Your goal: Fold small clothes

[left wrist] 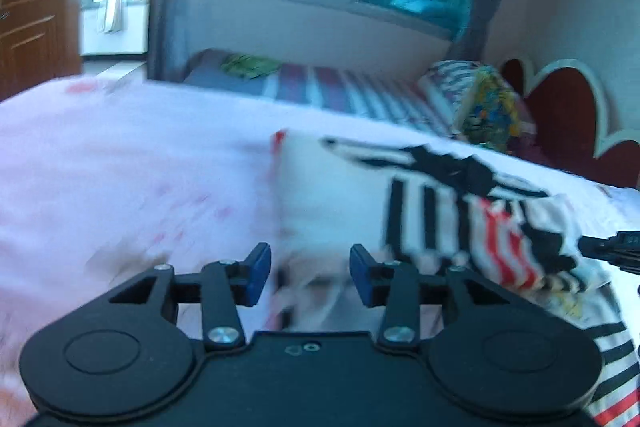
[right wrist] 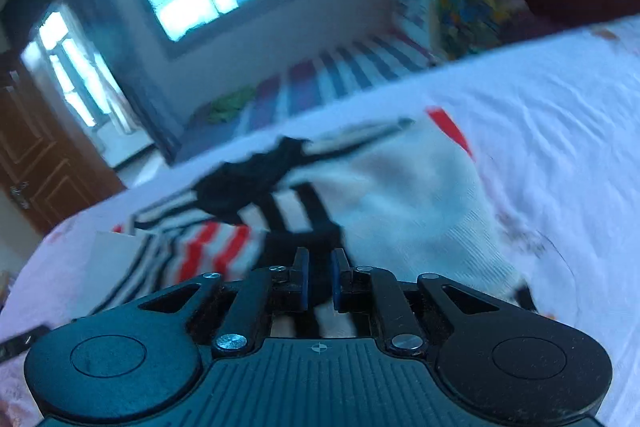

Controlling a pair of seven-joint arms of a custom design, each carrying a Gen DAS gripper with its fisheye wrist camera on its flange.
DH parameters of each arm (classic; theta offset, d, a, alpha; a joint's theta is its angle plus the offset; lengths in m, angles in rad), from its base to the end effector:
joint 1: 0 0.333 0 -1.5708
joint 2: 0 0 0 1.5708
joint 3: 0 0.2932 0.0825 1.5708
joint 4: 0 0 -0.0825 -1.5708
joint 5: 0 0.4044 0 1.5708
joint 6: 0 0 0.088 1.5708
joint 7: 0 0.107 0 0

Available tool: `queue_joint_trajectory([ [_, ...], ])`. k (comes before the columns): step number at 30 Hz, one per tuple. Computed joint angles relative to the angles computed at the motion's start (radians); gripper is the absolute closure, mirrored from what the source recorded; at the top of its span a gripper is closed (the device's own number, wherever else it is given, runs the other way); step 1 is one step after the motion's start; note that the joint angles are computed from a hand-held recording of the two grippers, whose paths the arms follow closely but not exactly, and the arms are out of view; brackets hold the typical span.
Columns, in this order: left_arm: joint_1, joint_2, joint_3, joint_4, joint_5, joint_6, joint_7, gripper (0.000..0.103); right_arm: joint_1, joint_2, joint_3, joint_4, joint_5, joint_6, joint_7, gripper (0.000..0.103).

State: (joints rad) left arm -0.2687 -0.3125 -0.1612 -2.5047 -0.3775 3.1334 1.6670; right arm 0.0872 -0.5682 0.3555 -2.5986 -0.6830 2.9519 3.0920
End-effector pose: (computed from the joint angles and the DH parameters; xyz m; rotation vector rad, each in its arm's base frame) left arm 0.4669 -0.1820 0.4717 -1.6018 1.8954 -1.1167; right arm 0.3865 0.2370 0.4875 -1.2017 1.8553 -0.5250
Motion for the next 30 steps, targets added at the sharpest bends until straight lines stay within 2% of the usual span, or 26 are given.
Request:
queue_joint_trajectory([
  [3,-0.018,0.115,-0.007,0.110,0.009,-0.013,0.017,0.062,0.043,0.087,-0.022,0.065,-0.006,0.004,-0.093,0.092],
  [4,0.006,0.145,-0.032,0.139,0.037,-0.049,-0.002,0.062,0.087,0.122,-0.058,0.082,0.023,-0.007,-0.147,0.092],
  [5,0.062,0.174,-0.077,0.167,0.136,-0.109,-0.075,0.062,0.157,0.159,-0.111,0.100,0.095,-0.066,-0.246,0.093],
  [6,0.083,0.192,-0.095,0.171,0.177,-0.120,-0.109,0.060,0.193,0.169,-0.151,0.092,0.108,-0.069,-0.275,0.093],
  [7,0.069,0.187,-0.086,0.159,0.148,-0.096,-0.087,0.060,0.212,0.159,-0.178,0.076,0.174,-0.055,-0.312,0.093],
  [8,0.061,0.183,-0.075,0.172,0.142,-0.126,-0.096,0.060,0.197,0.142,-0.171,0.067,0.196,-0.056,-0.301,0.093],
  [9,0.063,0.180,-0.075,0.185,0.143,-0.138,-0.119,0.060,0.148,0.119,-0.130,0.066,0.148,-0.068,-0.254,0.093],
  [10,0.047,0.186,-0.065,0.197,0.106,-0.114,-0.107,0.058,0.084,0.106,-0.081,0.066,0.087,-0.044,-0.204,0.093],
  [11,0.019,0.204,-0.049,0.220,0.050,-0.089,-0.063,0.055,0.054,0.118,-0.066,0.075,0.057,-0.005,-0.181,0.093],
  [12,0.016,0.233,-0.057,0.260,0.057,-0.083,-0.062,0.045,0.034,0.148,-0.059,0.098,0.042,0.026,-0.169,0.093],
  [13,0.032,0.262,-0.077,0.293,0.131,-0.081,-0.115,0.037,0.017,0.184,-0.046,0.130,0.023,0.037,-0.163,0.093],
  [15,0.034,0.342,-0.092,0.382,0.325,-0.095,-0.234,0.033,0.003,0.284,-0.036,0.210,-0.022,0.070,-0.166,0.093],
  [16,0.020,0.375,-0.084,0.420,0.369,-0.124,-0.260,0.033,0.036,0.329,-0.061,0.244,-0.008,0.062,-0.204,0.093],
  [18,0.005,0.457,-0.081,0.520,0.345,-0.265,-0.244,0.035,0.151,0.417,-0.152,0.303,0.137,-0.016,-0.377,0.093],
  [19,-0.003,0.463,-0.070,0.534,0.359,-0.281,-0.243,0.038,0.163,0.420,-0.173,0.302,0.142,0.002,-0.379,0.093],
  [20,0.004,0.455,-0.073,0.532,0.331,-0.275,-0.206,0.044,0.145,0.411,-0.170,0.296,0.101,0.019,-0.329,0.093],
  [21,0.019,0.443,-0.080,0.523,0.282,-0.246,-0.152,0.045,0.092,0.387,-0.144,0.286,-0.009,0.042,-0.229,0.093],
  [22,0.024,0.436,-0.070,0.508,0.287,-0.181,-0.145,0.037,0.035,0.373,-0.110,0.290,-0.141,0.052,-0.113,0.093],
  [23,0.004,0.444,-0.025,0.510,0.355,-0.126,-0.208,0.034,0.013,0.371,-0.108,0.296,-0.203,0.049,-0.057,0.093],
  [24,-0.003,0.468,-0.002,0.541,0.385,-0.126,-0.243,0.034,0.019,0.380,-0.125,0.304,-0.200,0.042,-0.057,0.093],
  [25,0.007,0.505,0.000,0.600,0.374,-0.178,-0.237,0.037,0.035,0.400,-0.149,0.317,-0.177,0.047,-0.084,0.093],
  [28,0.010,0.594,0.018,0.712,0.404,-0.257,-0.217,0.039,0.079,0.473,-0.202,0.369,-0.119,0.048,-0.188,0.093],
  [30,0.007,0.642,0.031,0.776,0.426,-0.348,-0.202,0.037,0.119,0.521,-0.234,0.399,-0.003,0.012,-0.309,0.093],
])
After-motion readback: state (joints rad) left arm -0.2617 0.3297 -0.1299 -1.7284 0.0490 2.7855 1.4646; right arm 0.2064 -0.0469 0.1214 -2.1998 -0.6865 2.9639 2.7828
